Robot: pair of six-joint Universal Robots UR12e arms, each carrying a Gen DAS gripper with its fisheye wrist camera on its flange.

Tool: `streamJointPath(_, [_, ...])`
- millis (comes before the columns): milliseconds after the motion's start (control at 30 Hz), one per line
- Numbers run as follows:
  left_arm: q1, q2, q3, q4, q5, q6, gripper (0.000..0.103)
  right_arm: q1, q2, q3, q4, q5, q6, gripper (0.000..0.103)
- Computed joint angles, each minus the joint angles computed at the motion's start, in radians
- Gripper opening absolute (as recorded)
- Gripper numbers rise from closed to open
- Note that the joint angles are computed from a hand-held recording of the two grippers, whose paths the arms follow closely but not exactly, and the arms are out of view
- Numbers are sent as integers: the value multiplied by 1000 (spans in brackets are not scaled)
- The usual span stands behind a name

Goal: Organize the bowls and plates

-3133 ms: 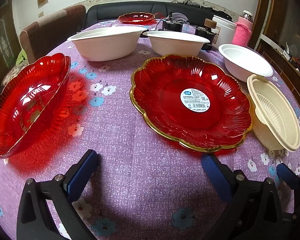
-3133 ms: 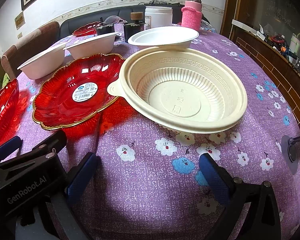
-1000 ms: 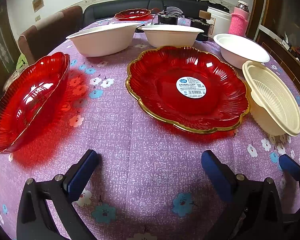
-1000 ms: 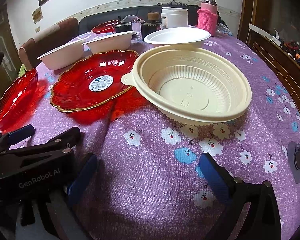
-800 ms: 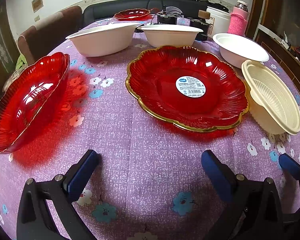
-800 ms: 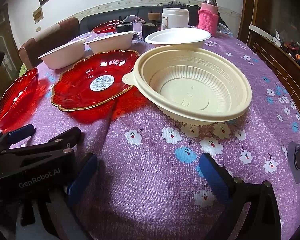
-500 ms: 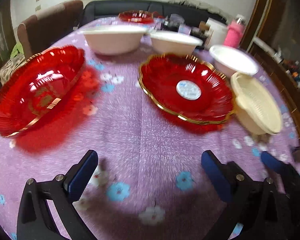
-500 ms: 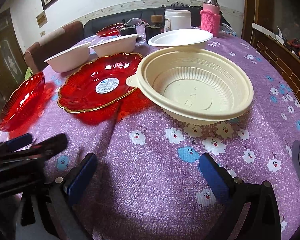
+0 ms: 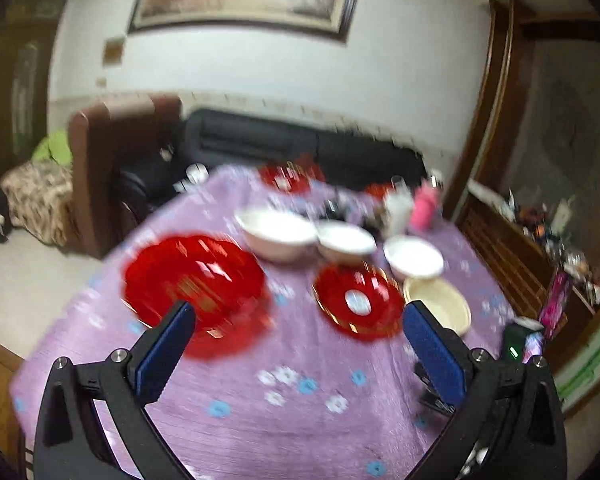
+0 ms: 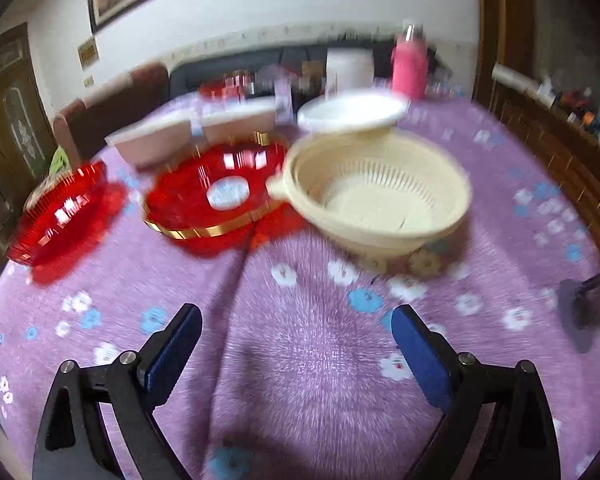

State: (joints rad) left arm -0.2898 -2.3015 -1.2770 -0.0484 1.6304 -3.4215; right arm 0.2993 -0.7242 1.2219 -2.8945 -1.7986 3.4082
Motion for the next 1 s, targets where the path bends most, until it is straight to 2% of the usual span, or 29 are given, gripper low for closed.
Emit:
streamJointPath(67, [7,26,-34,59,27,-3,103,27,-12,24,-119,-102,-41,98])
streamJointPath(133, [16,49,-62,109,49,-8,103,48,-10,41,-279,-184,-95,98])
streamJointPath(167, [20,57,-72,131,61,-10,103,56,-12,42,-324,-204,-114,98])
streamJointPath(200, [24,67,-86,160,77,-14,103,57,-18,41,-327,-182,-126,99])
streamJointPath(267, [32,78,-102,199,100,-14,103,39,-29,29,-214,-44,-119,103])
streamJointPath(300, [36,83,-111,215,112,-14,103,33,-36,27,-181,-11,-116,102])
streamJointPath(333, [41,88,-117,228,125,-12,103,25,-38,12,-107,57,-108,94])
streamJointPath(367, [45,92,-121,228,138,-11,103,23,-23,-17,-47,82,-86,89])
streamJointPath(433, [57,99,-125,202,160,-17,103,25,-8,-51,-30,80,-73,87])
streamJointPath(533, [83,90,-105,114,138,-47,103,13,13,-102,0,178,-35,87])
streamJointPath(700, [118,22,6,-113,111,-74,103,3,101,-281,152,370,-3,87])
streamJointPath(867, [145,-71,143,-309,66,-97,103,16,229,-510,325,468,28,84])
streamJointPath(933, [162,-108,198,-371,16,-125,103,19,283,-609,393,510,56,82])
streamJointPath(1000, [176,-146,258,-437,-12,-148,103,23,336,-705,451,521,78,82])
